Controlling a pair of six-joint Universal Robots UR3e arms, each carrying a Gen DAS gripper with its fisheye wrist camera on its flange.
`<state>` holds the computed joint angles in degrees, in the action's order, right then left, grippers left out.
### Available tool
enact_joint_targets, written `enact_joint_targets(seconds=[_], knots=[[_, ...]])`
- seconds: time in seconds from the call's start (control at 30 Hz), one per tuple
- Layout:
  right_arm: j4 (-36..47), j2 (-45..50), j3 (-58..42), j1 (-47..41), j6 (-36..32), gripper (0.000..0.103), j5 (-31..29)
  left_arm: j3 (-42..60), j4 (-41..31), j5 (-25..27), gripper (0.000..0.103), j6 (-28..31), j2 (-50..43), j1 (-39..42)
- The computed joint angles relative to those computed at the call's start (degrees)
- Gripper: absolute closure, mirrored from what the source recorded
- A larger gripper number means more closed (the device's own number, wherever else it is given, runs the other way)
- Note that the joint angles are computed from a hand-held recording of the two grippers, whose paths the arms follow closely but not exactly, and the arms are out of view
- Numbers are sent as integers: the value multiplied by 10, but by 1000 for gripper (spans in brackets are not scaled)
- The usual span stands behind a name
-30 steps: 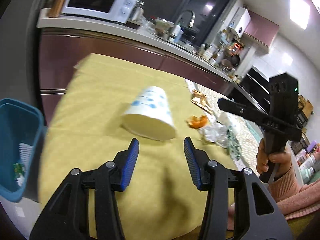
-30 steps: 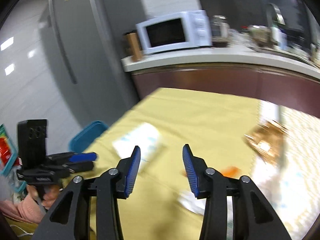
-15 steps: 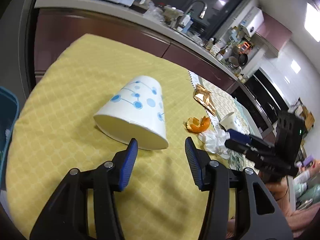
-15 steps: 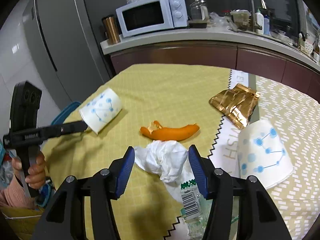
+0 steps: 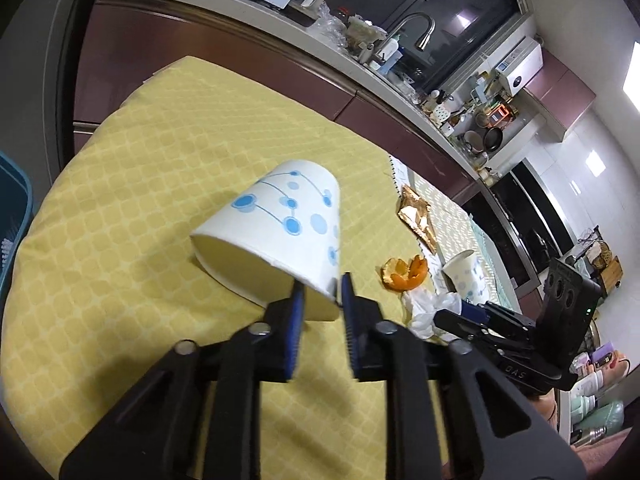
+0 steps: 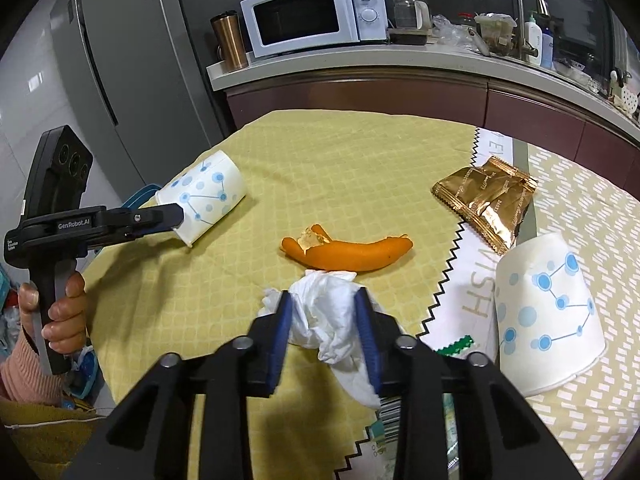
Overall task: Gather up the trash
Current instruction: 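Grasp the white tissue with the right tool while the left tool grasps the blue-dotted paper cup rim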
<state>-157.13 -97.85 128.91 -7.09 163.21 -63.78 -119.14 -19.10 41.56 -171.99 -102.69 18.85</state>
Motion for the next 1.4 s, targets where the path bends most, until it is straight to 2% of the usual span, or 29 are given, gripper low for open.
enact_joint_targets(seconds=[0.07, 0.2, 0.47, 0.67, 1.4], knots=[[0, -4, 4, -5, 2, 87, 6, -1, 12, 7, 97, 0, 2, -5], [15, -21, 7, -24, 3, 92, 43, -11, 18, 11, 99, 5, 19, -7], [30, -41, 4, -47, 6, 95, 113, -39, 11, 15, 99, 38, 73, 5], [24, -40, 5, -64, 26, 96, 168, -70, -27, -1, 99, 79, 138, 32], [-85, 65, -71, 4, 102, 96, 187, -130, -182, -23, 99, 190, 307, 121]])
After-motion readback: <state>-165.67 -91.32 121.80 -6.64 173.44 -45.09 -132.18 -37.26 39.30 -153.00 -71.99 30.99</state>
